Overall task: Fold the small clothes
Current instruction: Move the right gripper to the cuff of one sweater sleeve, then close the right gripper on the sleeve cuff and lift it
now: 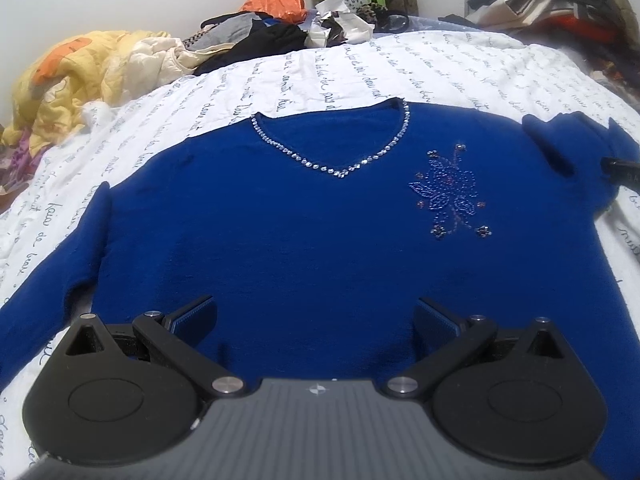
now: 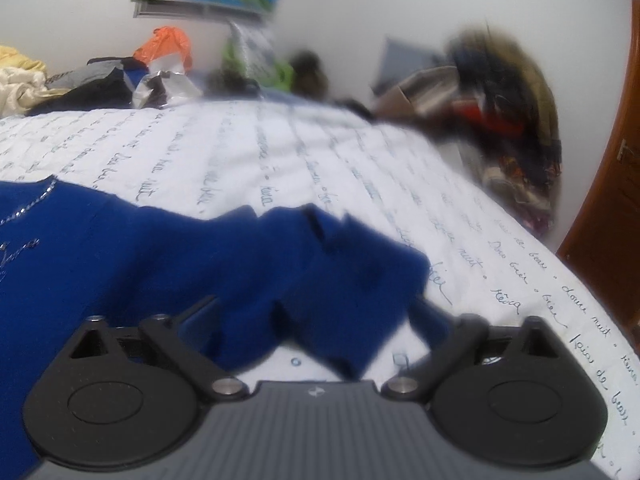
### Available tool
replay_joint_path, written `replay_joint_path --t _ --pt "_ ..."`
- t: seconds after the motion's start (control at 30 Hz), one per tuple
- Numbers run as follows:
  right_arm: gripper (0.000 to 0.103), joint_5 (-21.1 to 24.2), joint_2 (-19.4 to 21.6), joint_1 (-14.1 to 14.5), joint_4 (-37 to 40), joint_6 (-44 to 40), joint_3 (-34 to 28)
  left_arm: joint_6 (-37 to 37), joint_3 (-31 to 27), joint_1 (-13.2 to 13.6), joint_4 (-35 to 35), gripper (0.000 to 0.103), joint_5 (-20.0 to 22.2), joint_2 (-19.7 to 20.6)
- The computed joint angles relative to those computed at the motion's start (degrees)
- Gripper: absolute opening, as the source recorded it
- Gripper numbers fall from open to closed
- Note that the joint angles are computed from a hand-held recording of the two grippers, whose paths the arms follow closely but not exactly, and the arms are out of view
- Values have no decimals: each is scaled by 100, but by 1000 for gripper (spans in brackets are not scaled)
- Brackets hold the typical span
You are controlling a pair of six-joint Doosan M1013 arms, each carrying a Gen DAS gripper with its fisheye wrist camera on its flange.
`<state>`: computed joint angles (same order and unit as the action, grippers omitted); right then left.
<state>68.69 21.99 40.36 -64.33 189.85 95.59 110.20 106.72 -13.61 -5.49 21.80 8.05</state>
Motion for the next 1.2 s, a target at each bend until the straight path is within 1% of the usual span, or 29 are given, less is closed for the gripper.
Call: replay_joint_path --t 0.03,0.1,0.13,0.17,0.2,0.23,0.27,0.3,0.33,0.37,0.4,0.43,0.47,0.5,0.6,0.73,0.8,0.9,1.0,1.1,1.2 --pt "84 -1 -5 -20 32 15 3 -39 0 1 37 103 3 4" --pt "68 -48 -24 -57 75 76 32 -95 -12 7 76 103 23 16" --pt "65 -109 -44 -79 98 121 56 -114 -15 8 85 103 30 20" --pt "59 -200 -75 -100 117 196 91 -134 -16 6 103 103 38 21" --pt "50 -344 -117 -127 123 286 143 -161 -16 2 133 103 42 23" --pt "45 -478 -153 -149 116 377 190 -186 -15 -5 164 103 41 24" --pt "34 -611 -192 -171 112 458 233 -192 -14 -7 182 103 43 26" --pt "28 -713 -223 -186 97 562 267 -205 -13 -10 208 103 49 27" --pt "25 -802 -258 -194 72 668 301 -215 -13 -10 229 103 55 27" --pt "19 -861 -284 -199 29 769 330 -226 -12 -9 250 103 56 26" --pt "15 -919 -320 -207 -19 884 363 -239 -11 -5 267 103 56 25" --pt "14 -957 -359 -205 -70 1009 400 -247 -12 1 269 103 53 27" --pt "10 -990 -409 -210 -126 1160 446 -257 -10 6 273 103 52 26" --pt "8 -967 -465 -215 -166 1325 488 -273 -10 13 280 103 55 28" --pt "7 -878 -648 -238 -307 1728 642 -330 -21 27 305 103 84 34" --pt "6 -703 -911 -280 -355 1852 813 -319 -23 43 311 103 96 22" --pt "6 -451 -1040 -286 -376 1773 868 -251 -17 53 274 103 91 11" --pt "6 -83 -1208 -353 -376 1606 934 -353 -31 48 364 103 106 10" --pt "6 197 -1349 -504 -315 1337 981 -388 -56 54 343 103 125 17" --pt "6 408 -1463 -739 -192 1064 1021 -480 -73 43 458 103 130 29" --pt "6 463 -1512 -1015 -52 869 1053 -600 -76 11 608 103 127 39"
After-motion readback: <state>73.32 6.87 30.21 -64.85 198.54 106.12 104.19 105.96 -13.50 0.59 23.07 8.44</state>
